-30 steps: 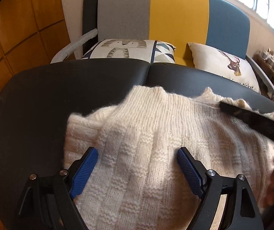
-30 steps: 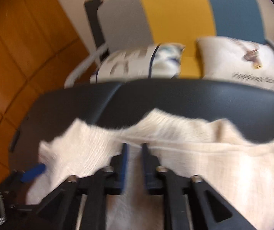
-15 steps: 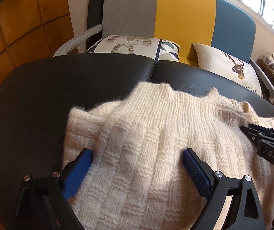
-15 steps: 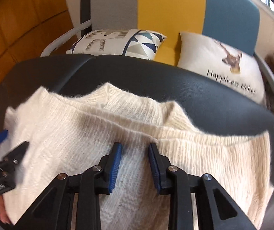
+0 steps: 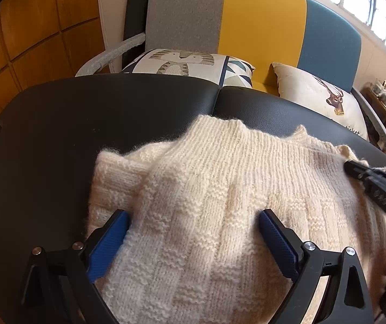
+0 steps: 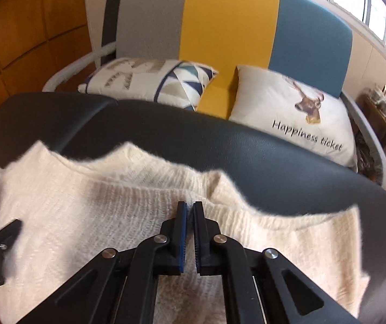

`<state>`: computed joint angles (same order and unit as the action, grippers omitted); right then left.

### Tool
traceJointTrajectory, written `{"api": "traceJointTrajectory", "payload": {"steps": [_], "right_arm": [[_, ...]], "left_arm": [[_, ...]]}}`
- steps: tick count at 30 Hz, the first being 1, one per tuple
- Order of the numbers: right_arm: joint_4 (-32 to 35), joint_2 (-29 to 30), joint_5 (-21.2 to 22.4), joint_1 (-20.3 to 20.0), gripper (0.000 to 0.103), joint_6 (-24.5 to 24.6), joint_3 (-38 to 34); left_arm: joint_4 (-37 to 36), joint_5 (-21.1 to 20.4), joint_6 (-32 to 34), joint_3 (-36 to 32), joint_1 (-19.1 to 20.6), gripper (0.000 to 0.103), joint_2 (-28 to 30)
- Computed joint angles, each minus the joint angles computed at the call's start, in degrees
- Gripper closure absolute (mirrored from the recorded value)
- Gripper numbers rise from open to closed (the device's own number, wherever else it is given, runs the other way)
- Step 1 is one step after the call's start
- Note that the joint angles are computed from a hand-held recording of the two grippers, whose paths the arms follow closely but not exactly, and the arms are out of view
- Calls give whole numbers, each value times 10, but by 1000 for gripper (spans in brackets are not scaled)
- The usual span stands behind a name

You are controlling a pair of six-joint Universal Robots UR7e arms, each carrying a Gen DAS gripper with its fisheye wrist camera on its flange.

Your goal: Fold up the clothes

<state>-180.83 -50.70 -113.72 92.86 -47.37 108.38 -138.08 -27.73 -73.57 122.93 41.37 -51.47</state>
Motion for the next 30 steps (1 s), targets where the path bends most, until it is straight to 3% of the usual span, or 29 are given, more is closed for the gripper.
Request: {"api": "traceJointTrajectory", "payload": {"steps": [3, 5, 8, 11, 17, 19, 25, 30], "right_arm": [[-14, 2, 21, -8, 96, -6, 4], [24, -11, 43, -15, 90, 2, 0], [67, -50, 78, -28, 84, 38, 8], [56, -91, 123, -46, 80, 46, 35], [49, -113, 112, -66, 80, 0, 42], [55, -115, 114, -72, 81, -2, 39], [99, -109, 114, -98, 81, 32, 17], [100, -107, 142, -120, 81, 62, 12]], "left_arm": [[0, 2, -1, 0, 0, 5, 1], [0, 4, -2, 0, 0, 4, 2], [2, 4, -6, 0, 0, 3, 2], [8, 0, -15, -1, -2, 3, -1], [27, 5, -27, -9, -18, 9, -7], [5, 9, 5, -17, -25, 9, 2], [-38, -10, 199, -101, -12, 11, 82], [12, 4, 227, -165, 19, 11, 113]]}}
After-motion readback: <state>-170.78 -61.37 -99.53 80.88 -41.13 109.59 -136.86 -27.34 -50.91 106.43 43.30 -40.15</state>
